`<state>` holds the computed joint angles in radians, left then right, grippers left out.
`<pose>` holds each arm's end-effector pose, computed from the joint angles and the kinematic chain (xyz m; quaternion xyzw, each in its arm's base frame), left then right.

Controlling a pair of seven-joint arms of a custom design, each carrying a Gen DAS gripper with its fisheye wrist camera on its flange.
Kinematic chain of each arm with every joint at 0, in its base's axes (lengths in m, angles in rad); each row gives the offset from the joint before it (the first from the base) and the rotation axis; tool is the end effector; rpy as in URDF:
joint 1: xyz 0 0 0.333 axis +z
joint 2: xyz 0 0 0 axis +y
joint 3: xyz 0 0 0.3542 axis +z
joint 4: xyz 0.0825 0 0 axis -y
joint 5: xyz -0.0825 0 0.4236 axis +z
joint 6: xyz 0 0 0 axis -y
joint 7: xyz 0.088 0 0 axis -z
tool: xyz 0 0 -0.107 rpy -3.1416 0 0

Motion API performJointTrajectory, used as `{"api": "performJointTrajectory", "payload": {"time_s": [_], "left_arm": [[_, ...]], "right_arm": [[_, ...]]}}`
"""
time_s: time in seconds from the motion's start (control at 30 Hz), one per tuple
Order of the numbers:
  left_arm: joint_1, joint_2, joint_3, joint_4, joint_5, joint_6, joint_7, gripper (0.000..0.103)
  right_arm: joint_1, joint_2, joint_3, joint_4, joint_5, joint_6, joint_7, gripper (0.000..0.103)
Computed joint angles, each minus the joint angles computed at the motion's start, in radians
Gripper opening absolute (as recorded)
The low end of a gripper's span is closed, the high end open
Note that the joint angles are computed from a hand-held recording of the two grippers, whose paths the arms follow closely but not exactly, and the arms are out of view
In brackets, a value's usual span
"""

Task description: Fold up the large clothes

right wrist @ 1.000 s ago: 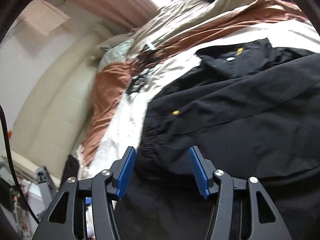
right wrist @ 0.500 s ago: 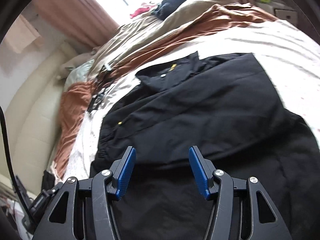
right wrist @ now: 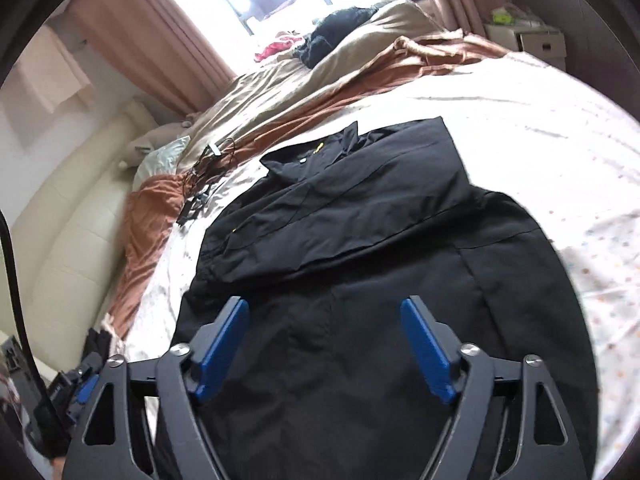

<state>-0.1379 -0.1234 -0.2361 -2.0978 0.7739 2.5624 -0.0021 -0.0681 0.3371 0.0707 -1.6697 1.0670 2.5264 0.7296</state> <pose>0.5452 -0.2311 0.5576 -0.8221 0.4049 -0.3148 0.2473 0.7410 -0.0134 0.4823 -0.6554 0.6024 -0.0609 0.4514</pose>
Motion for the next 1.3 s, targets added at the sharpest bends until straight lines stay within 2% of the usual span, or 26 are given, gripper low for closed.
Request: {"api": "performJointTrajectory", "payload": {"time_s": [0.1,0.23,0.5,0.7,0.83,1.07,1.3], "left_arm": [[-0.003,-0.07,-0.014,-0.058,0.02,-0.009,-0.015,0.093],[0.0,-0.166,-0.049,-0.124,0.056,-0.033,-0.038,0.102],[0.005,-0.352,-0.104,-0.247,0.039,-0.049,-0.047,0.102],[-0.017,-0.501,-0.119,-0.358,-0.027,-0.032,-0.01,0.102],[-0.037,-0.612,-0.126,-0.445,-0.084,-0.029,0.009,0.102],[-0.074,-0.796,-0.143,-0.579,-0.169,-0.078,0.033,0.102],[-0.115,-0.905,-0.156,-0.655,-0.231,-0.12,0.061,0.102]], "right_arm": [[-0.018,-0.064,0.001,-0.067,0.066,0.011,-0.078,0.103],[-0.02,-0.147,-0.025,-0.156,0.152,-0.007,-0.151,0.103],[0.012,-0.334,-0.114,-0.357,0.243,-0.054,-0.275,0.103],[0.023,-0.475,-0.191,-0.508,0.316,-0.07,-0.391,0.103],[0.008,-0.553,-0.25,-0.588,0.336,-0.111,-0.435,0.103],[-0.025,-0.648,-0.315,-0.688,0.358,-0.121,-0.491,0.103],[-0.049,-0.686,-0.35,-0.734,0.355,-0.148,-0.57,0.103]]}}
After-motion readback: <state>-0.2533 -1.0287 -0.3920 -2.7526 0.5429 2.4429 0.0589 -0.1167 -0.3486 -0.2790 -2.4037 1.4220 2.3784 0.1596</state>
